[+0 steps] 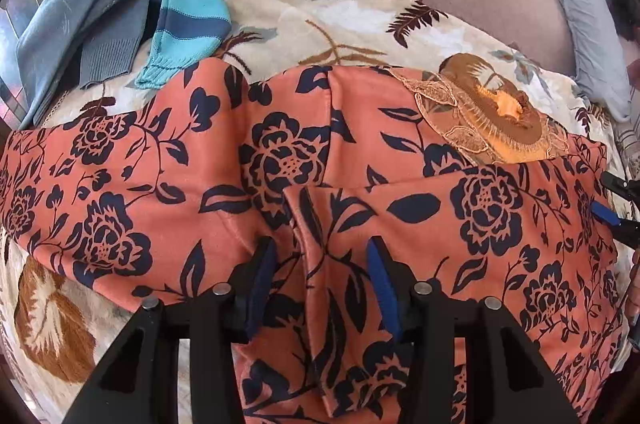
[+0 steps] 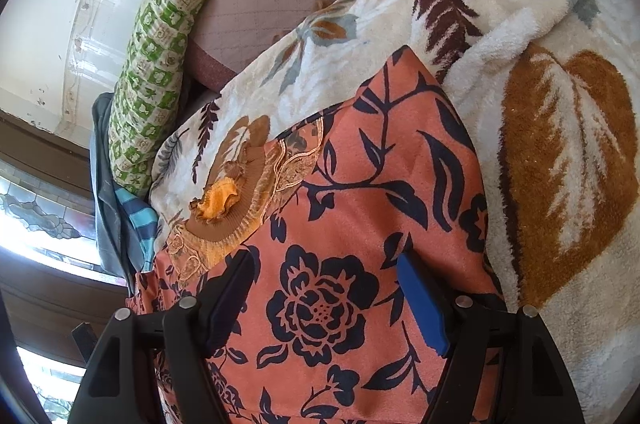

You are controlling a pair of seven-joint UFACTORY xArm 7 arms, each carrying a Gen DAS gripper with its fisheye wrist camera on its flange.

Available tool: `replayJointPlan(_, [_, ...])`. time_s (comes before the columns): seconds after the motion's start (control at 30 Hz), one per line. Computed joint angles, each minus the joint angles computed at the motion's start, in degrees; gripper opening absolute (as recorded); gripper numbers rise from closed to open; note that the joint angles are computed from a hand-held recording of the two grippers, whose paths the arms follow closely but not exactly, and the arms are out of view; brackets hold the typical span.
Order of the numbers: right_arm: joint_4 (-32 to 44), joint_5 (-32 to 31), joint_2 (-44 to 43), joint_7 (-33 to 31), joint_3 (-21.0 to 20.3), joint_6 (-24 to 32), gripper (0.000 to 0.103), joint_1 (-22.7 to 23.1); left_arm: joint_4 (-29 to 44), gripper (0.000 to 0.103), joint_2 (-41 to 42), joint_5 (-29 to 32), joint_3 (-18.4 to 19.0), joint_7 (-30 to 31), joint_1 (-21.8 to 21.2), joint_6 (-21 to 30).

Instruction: Fold small clothes

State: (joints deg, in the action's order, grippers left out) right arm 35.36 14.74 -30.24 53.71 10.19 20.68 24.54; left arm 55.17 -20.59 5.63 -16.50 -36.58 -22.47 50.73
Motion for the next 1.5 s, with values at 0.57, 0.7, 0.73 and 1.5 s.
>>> replayJointPlan(0.57, [-7.62, -3.21, -10.80, 5.75, 1.07, -9.75, 0.076, -5.98, 1.92, 0.006, -0.38, 15.77, -5.66, -9.60, 6.74, -8.54])
replayJointPlan(0.7, [-7.90, -0.71, -8.08, 2.64, -4.85, -12.74, 0.076, 1.32, 5.13, 0.006, 4.23, 17.99, -5.97, -9.50, 5.04, 0.11])
replayJointPlan(0.73, [-6.91, 0.40, -6.33, 0.70, -7.49, -11.15, 0.076, 4.42, 5.36, 0.006, 4.87, 18.68, -5.74, -9.94, 4.45, 1.11])
replayJointPlan(1.5, [8.44, -4.40, 8.12, -6.61, 4.57, -2.39, 0.060, 6.90, -11.89, 0.074, -35.31, 7.30, 10.30, -12.97, 15.09, 18.14])
